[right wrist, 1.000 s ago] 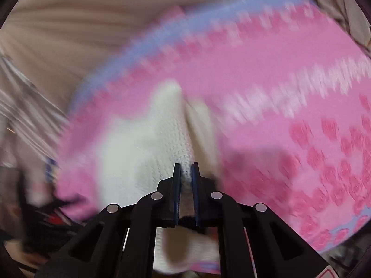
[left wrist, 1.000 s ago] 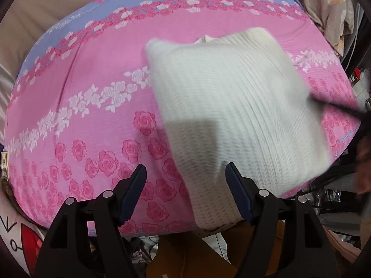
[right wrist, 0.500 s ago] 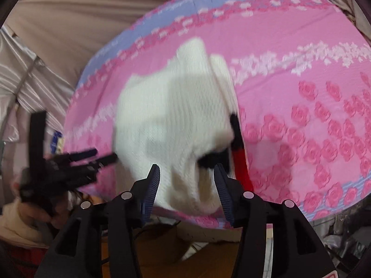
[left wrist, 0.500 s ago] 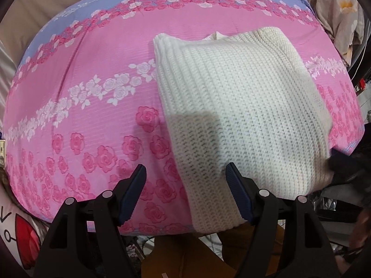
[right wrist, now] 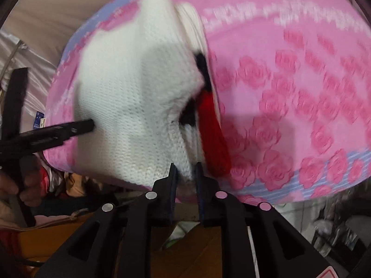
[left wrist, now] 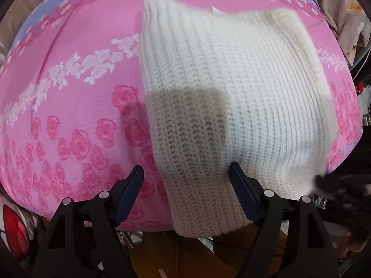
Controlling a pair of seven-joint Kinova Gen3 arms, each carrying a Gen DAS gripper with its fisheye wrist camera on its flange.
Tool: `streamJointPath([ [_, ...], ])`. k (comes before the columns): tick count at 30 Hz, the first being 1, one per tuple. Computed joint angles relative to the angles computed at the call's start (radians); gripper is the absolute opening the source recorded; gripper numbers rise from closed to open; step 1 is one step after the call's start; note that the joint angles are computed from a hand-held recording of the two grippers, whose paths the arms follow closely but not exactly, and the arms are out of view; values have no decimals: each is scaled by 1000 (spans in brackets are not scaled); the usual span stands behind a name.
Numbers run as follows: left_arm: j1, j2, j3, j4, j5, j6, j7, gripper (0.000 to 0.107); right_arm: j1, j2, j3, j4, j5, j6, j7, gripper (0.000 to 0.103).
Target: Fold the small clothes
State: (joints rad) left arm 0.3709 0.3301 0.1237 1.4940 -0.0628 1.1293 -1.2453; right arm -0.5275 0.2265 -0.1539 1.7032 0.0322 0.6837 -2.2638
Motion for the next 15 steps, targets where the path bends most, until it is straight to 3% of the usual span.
streamJointPath([
  [2,4,-16,-5,12,-13,-14,12,74,-72,-37,69,-22,81,-16,-51,33],
  [4,9,-28,-6,16,-25,-22,22,73,-72,-24,81,-56,137,-41,-85,47],
  [9,7,-53,-3,-1,-33,-41,46,73,61,144,-12,-237,69,5,57,49],
  [11,6,-51,-1,-14,-31,-41,51,73,52,197,16,-292,20,43,118,16],
  [15,13,-50,-2,-30,-41,-51,76,73,-24,108,59,-235,104,-45,69,16],
])
